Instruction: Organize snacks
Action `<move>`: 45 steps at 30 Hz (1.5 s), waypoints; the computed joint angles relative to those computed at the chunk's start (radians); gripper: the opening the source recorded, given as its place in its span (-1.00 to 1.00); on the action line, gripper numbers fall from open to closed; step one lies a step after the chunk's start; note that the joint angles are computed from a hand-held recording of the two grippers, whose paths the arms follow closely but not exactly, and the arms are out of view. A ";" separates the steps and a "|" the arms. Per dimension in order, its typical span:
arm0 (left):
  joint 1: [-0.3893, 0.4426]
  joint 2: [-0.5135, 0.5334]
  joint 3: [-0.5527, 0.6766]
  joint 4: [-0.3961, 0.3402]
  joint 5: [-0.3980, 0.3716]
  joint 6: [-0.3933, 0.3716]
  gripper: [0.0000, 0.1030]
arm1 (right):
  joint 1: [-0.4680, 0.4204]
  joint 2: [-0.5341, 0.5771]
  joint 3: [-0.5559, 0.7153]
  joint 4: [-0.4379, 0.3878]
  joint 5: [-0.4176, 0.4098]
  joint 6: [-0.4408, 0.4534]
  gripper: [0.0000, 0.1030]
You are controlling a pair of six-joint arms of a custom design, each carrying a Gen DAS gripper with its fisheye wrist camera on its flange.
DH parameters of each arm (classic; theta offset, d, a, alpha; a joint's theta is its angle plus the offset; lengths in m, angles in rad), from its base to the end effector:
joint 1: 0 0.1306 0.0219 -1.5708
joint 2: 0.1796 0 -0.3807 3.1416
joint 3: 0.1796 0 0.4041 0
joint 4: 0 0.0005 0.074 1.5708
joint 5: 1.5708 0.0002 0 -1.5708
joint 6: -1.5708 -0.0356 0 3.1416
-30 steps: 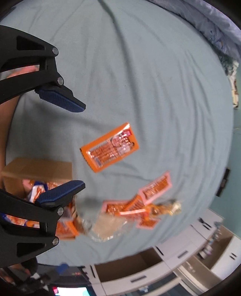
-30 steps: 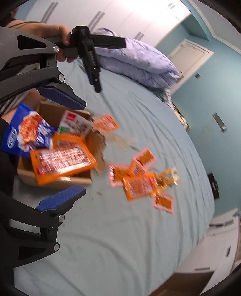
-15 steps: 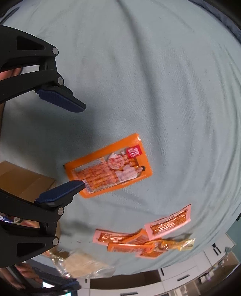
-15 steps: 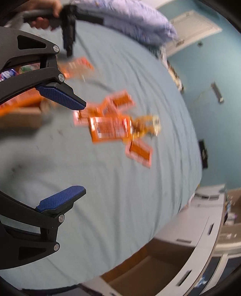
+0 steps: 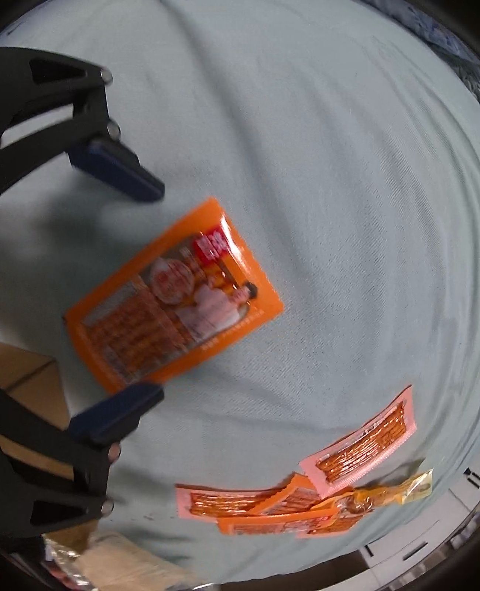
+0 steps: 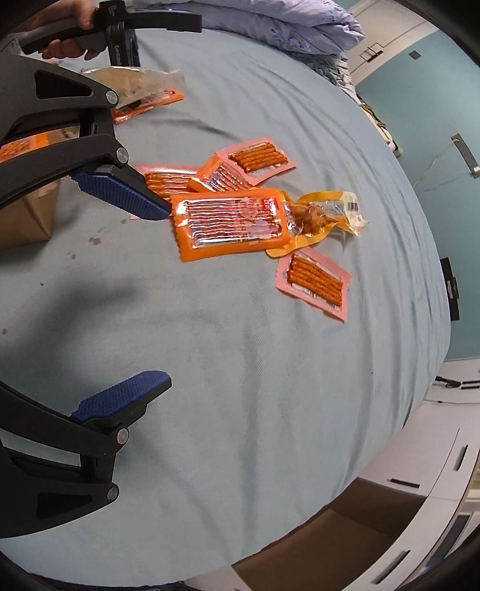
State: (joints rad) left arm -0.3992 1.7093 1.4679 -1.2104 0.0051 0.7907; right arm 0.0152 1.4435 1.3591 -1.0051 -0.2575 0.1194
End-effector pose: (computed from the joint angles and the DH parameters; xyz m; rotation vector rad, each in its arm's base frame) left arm 0.5030 -0.2129 0.2867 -0.5916 2.9860 -0.1081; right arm 0.4943 0.0161 0.3805 -0.2605 2.6209 0.3067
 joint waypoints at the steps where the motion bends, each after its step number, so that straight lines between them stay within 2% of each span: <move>1: -0.003 0.004 0.000 0.000 -0.021 0.002 0.99 | -0.007 0.008 0.003 0.003 -0.003 0.011 0.62; 2: -0.009 0.008 0.004 -0.005 -0.044 0.000 0.97 | -0.001 0.015 0.005 0.009 0.001 0.009 0.62; 4: -0.024 0.022 0.026 -0.018 -0.087 -0.014 0.81 | -0.002 0.028 0.010 0.018 0.005 0.018 0.62; 6: -0.025 0.008 0.024 -0.008 -0.107 -0.022 0.16 | 0.005 0.040 0.015 0.026 0.008 0.015 0.62; 7: -0.023 0.000 0.021 -0.002 -0.105 -0.018 -0.04 | 0.006 0.059 0.026 0.032 0.008 0.015 0.62; 9: -0.010 -0.028 -0.002 0.029 -0.077 0.001 -0.63 | 0.012 0.077 0.038 0.037 0.005 0.012 0.62; 10: -0.006 -0.037 -0.012 0.044 -0.062 0.003 -0.78 | 0.016 0.084 0.043 0.039 0.005 0.012 0.62; 11: -0.002 -0.045 -0.019 0.058 -0.041 0.006 -0.79 | 0.020 0.092 0.049 0.042 0.007 0.012 0.62; 17: -0.001 -0.067 -0.002 0.062 -0.034 0.022 -0.85 | 0.041 0.132 0.073 0.052 0.003 0.025 0.62; 21: -0.001 -0.112 0.010 0.065 -0.105 0.018 -0.85 | 0.044 0.151 0.085 0.060 -0.016 0.029 0.62; 25: 0.016 -0.147 0.000 0.124 -0.103 0.020 -0.85 | 0.052 0.173 0.103 0.061 -0.030 0.027 0.62; 26: 0.014 -0.160 -0.002 0.136 -0.109 0.020 -0.91 | 0.054 0.180 0.110 0.060 -0.034 0.026 0.62; 34: -0.018 -0.163 0.038 0.148 -0.138 -0.026 -0.90 | 0.079 0.263 0.178 0.030 -0.061 0.010 0.62; 37: -0.026 -0.155 0.046 0.159 -0.136 -0.041 -0.90 | 0.097 0.301 0.209 0.018 -0.049 0.021 0.62; 41: -0.026 -0.127 0.054 0.157 -0.126 -0.049 -0.90 | 0.134 0.323 0.220 0.077 0.025 0.060 0.62; 44: -0.019 -0.113 0.055 0.152 -0.115 -0.041 -0.90 | 0.147 0.342 0.234 0.113 0.029 0.046 0.62; 45: -0.018 -0.112 0.054 0.153 -0.114 -0.036 -0.90 | 0.151 0.347 0.238 0.120 0.035 0.043 0.54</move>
State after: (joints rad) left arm -0.4170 1.5970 1.5223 -1.0571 -0.1088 0.7544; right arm 0.1660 1.7903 1.5974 -0.8855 -0.2225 0.1629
